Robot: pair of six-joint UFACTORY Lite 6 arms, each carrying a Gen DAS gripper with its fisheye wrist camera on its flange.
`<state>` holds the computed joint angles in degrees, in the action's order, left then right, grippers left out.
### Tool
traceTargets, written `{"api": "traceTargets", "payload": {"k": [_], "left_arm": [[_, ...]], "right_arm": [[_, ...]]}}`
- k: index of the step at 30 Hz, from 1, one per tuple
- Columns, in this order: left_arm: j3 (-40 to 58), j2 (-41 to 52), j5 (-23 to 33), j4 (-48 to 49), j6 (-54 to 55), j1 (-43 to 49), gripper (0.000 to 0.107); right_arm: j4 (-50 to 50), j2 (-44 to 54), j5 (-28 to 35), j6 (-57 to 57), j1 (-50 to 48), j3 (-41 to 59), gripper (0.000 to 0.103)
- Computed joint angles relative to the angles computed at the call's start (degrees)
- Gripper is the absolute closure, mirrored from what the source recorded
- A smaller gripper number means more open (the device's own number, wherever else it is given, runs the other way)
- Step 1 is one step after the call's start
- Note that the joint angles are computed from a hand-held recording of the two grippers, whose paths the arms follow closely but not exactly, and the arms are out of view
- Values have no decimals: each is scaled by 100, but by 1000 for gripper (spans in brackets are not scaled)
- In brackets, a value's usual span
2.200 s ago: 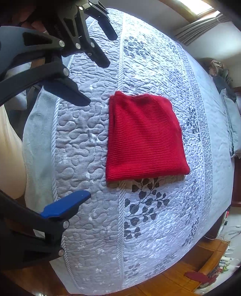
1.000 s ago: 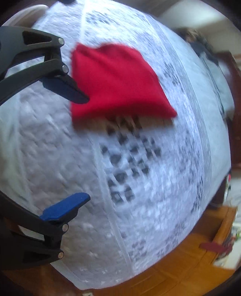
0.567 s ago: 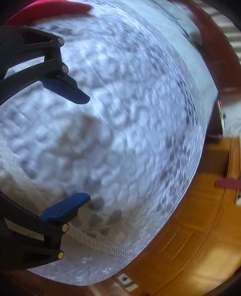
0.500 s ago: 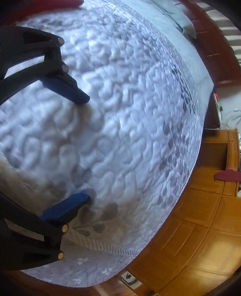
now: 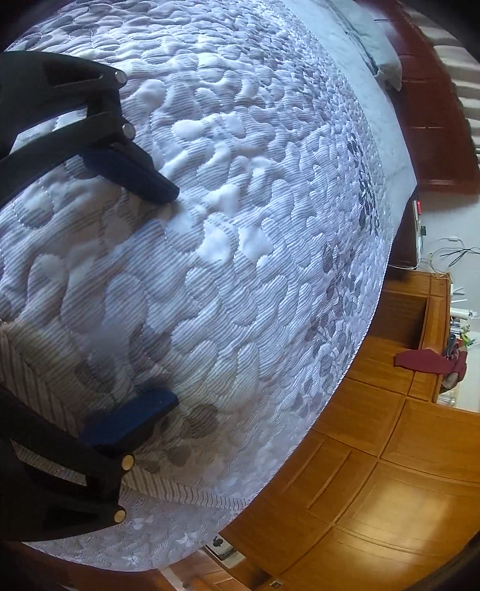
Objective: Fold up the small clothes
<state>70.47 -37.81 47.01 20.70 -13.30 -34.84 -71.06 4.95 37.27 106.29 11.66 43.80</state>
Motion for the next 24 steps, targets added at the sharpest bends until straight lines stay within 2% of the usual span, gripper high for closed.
{"api": "traceTargets", "payload": {"k": [9, 11, 14, 16, 17, 18, 20, 21, 23, 24], "left_arm": [[53, 112, 368, 1238, -1403, -1260, 8], [-64, 263, 86, 1121, -1563, -1205, 8], [-369, 740, -714, 787, -1664, -771, 8], [-448, 1588, -1257, 1275, -2343, -659, 8], [-356, 2034, -1314, 1783, -2943, -735, 8], [-318, 2633, -1611, 2316, -3543, -698, 8], [122, 3718, -1851, 2817, -4567, -707, 8], [335, 4318, -2128, 3049, -4807, -692, 8], [1030, 5517, -2330, 3083, -4969, -651, 8], [1487, 6117, -2262, 2889, -4874, -661, 8]], "right_arm": [[-63, 74, -29, 43, -33, 52, 2], [-95, 69, -24, 92, -23, 35, 2], [-145, 61, -27, 164, -19, 5, 2], [-157, 58, -31, 173, -22, -2, 2], [-162, 61, -37, 175, -26, 1, 2], [-177, 52, -40, 195, -29, -13, 2], [-211, 20, -28, 260, -8, -63, 2], [-218, 11, -21, 276, 0, -76, 2], [-236, 7, -15, 305, 8, -88, 2], [-255, -8, -19, 325, 3, -109, 2]]}}
